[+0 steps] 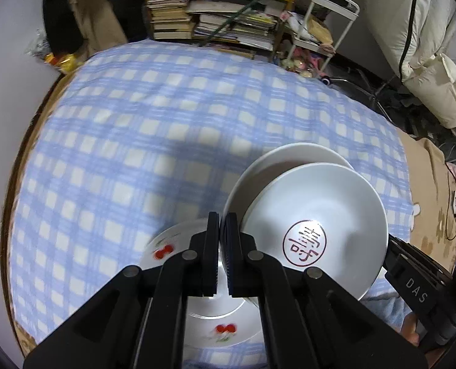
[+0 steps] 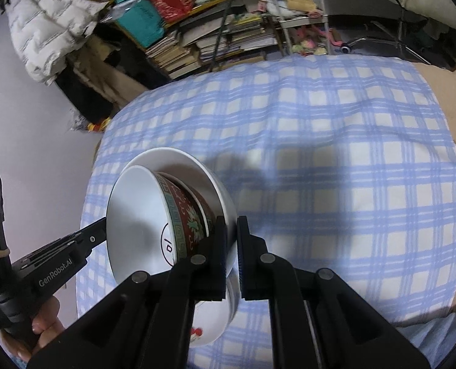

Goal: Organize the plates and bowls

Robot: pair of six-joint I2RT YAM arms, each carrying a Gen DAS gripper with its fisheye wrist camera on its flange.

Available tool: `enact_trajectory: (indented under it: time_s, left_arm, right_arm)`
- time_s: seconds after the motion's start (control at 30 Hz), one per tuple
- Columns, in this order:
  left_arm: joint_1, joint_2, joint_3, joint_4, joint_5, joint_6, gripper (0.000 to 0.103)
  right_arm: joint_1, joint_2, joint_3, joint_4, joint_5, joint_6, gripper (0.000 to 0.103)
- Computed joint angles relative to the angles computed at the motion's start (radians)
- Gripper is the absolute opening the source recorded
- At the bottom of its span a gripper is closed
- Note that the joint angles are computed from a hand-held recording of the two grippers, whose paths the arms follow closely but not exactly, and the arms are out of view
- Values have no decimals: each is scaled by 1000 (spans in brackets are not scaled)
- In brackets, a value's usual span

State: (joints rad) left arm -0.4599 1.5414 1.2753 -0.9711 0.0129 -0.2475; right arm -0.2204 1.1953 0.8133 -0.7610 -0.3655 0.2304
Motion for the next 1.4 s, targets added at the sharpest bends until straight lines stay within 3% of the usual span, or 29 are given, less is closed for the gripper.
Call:
enact_trajectory:
  time_s: [0.23,0.4,0.53,0.7,0.87,1.1,1.2,1.27,1.4]
  left_arm:
    - [98,-152,-181,6,8,31,1]
    - [161,-201,-283,15,5,76,1]
    - [231,-197,-342,37,57,101,1]
    - [260,-201,-412,91,82,128,2]
    - [285,-223,-434,118,104,151,4]
    - [246,-369,-448,117,-25,154,12]
    - [217,-444,-458,103,-103,154,14]
    - [193,-507,-464,78,-166,150,15]
    - [179,-625,-466,31,-239,134,20]
  right_arm:
    - [178,-91,-98,42,45,121,11]
    - [313,-115,-163,79,90,218,11]
    - [393,-89,-187,106,130,267,11]
    - [382,1,-197,125,93,214,10]
    - [363,-1,-195,120,74,179,10]
    - [329,-94,-184,93,30,144,11]
    - [337,-161,-182,66,48,146,19]
    - [356,-203,-174,52,82,149,38]
    - [430,-337,-165,11,209,162,50]
